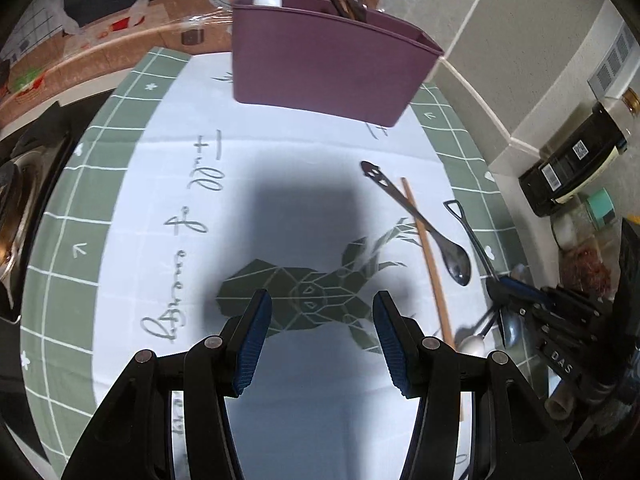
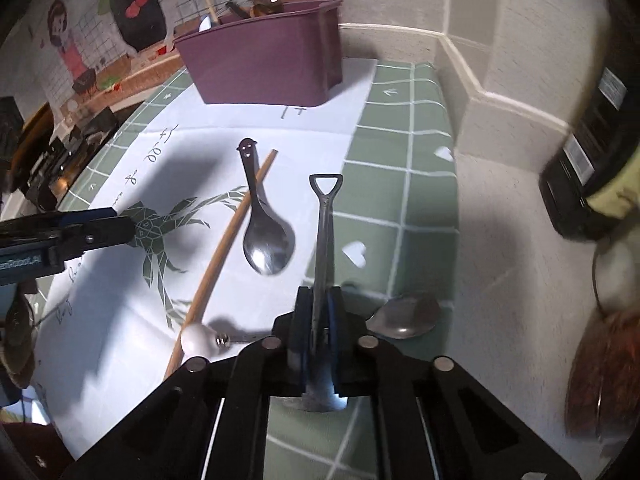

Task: Organize utensils
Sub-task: 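Grasp the shovel-shaped spoon with the right tool while the left tool reaches toward the chopstick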

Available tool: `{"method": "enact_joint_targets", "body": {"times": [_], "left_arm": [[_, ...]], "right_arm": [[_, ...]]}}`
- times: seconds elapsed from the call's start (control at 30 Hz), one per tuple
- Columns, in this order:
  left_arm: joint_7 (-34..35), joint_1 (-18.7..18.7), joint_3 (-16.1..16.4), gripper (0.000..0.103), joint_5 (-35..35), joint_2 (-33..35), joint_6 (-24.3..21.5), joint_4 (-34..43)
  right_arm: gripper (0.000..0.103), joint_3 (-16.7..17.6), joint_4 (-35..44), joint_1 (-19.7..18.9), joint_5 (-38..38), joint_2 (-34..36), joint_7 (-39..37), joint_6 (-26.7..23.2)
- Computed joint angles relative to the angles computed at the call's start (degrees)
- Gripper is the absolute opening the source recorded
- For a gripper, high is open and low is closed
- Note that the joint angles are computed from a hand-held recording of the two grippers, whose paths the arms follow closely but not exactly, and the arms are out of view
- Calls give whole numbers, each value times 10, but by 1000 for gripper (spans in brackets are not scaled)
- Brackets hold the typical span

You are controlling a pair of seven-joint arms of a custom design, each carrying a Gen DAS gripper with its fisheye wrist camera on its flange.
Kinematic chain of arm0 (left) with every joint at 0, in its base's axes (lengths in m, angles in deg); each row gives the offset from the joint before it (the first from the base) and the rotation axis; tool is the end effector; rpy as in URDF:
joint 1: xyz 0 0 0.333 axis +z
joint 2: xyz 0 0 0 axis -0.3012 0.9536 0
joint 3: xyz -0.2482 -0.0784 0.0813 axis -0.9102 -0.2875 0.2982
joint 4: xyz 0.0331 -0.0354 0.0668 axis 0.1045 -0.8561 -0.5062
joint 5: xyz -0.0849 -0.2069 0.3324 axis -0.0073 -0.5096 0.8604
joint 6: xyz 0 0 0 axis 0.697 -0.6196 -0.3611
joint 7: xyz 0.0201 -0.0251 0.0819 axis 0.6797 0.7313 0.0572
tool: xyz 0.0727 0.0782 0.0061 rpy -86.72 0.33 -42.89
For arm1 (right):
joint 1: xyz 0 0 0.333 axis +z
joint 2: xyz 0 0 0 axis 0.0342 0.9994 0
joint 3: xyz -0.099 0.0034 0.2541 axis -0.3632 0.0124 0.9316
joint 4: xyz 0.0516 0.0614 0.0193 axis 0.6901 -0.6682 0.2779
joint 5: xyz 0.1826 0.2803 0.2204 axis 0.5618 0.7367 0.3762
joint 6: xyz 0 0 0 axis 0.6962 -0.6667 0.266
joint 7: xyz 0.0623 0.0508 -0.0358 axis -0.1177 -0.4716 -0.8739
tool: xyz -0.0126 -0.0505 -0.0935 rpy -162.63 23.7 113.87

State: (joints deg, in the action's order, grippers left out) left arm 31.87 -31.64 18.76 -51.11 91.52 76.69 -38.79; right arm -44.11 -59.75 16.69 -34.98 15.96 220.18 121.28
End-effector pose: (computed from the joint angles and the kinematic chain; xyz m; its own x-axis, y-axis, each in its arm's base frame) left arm 0.5943 -0.2923 0.3598 -0.4873 -0.8541 0.1818 -0.8224 0.3789 -0.4244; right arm 0.4688 0.2075 0.3303 -0.1658 -0.9783 -0.1241 -0.8315 0.2063 -0.5158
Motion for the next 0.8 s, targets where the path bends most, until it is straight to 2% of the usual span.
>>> {"method": "enact_joint_targets", "body": {"times": [0.2,0.4,0.53,0.8], "left_arm": [[25,2,-10,54,-17,1,-6,-2],[44,7,-11,54,-35,-15,-3,-22],[58,17,-8,54,-53,-38,13,-49],[63,35,3,54,-77,-58,13,-72]], "right_arm": [[6,-2,-45,3,47,-35,-5,23],[6,7,-56,12,85,-38,-18,45],[7,13,-31,21,98,-14,-30,46],[6,11,44,60,203,57,-148,62]]}}
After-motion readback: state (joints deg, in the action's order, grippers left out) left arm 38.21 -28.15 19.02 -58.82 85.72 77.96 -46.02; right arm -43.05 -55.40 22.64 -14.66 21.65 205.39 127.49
